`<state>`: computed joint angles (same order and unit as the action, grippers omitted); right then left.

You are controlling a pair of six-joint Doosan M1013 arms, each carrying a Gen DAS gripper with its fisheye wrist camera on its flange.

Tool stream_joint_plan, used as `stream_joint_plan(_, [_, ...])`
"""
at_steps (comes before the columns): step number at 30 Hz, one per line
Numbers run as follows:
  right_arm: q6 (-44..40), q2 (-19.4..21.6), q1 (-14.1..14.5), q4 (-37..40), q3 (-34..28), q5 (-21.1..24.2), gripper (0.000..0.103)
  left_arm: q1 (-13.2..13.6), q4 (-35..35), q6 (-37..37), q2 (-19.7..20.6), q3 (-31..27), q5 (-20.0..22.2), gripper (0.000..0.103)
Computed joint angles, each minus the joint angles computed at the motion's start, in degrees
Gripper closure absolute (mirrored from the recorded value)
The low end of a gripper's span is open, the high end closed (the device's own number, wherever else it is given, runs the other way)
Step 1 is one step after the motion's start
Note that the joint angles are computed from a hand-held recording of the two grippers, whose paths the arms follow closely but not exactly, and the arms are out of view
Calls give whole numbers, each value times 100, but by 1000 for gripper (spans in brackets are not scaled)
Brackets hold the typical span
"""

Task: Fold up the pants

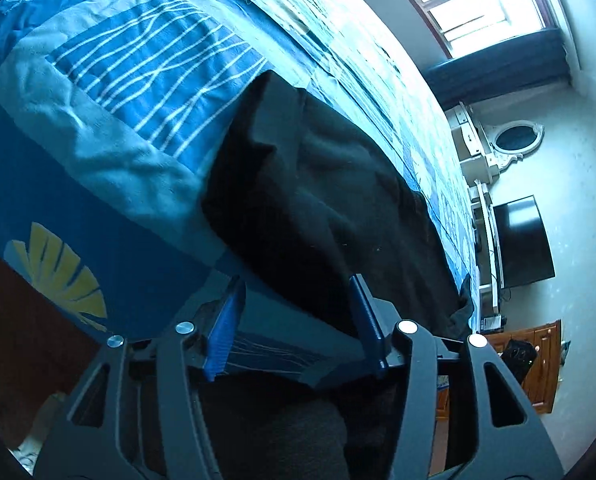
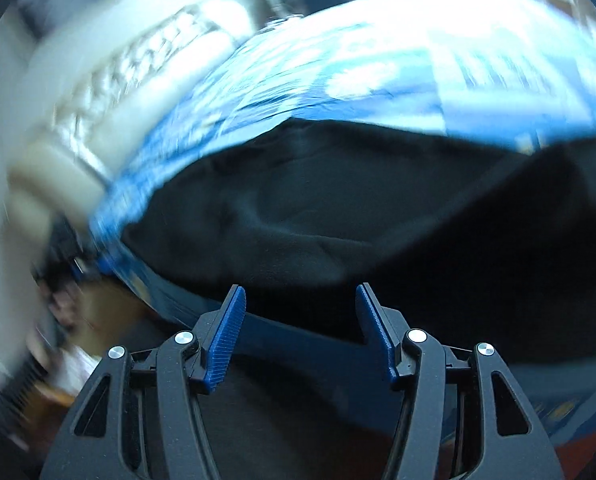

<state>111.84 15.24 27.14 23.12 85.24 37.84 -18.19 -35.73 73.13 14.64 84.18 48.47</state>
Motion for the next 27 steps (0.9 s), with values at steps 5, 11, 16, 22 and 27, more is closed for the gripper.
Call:
stream_joint_plan(5, [-407,-51,-177,1980,398,-387,46,-105,101,-248,97,-122,19,49])
stream_joint_plan(11, [-681,105,-138,2645,286,-473,46,-189,367,-453,194,-332,-16,48])
stream_joint_plan(16, [295,361,-34,1412,-124,-237,67,-302,1054,-856,317,-561,50,59])
stream_joint_plan(22, [865,231,121,-55,-243,-319,93,-482,2242,-1323,357,-722,209,93])
stream_joint_plan(27, [693,223,36,218,-28,-177,94,-344,1668,-1063,299,-387,9,93])
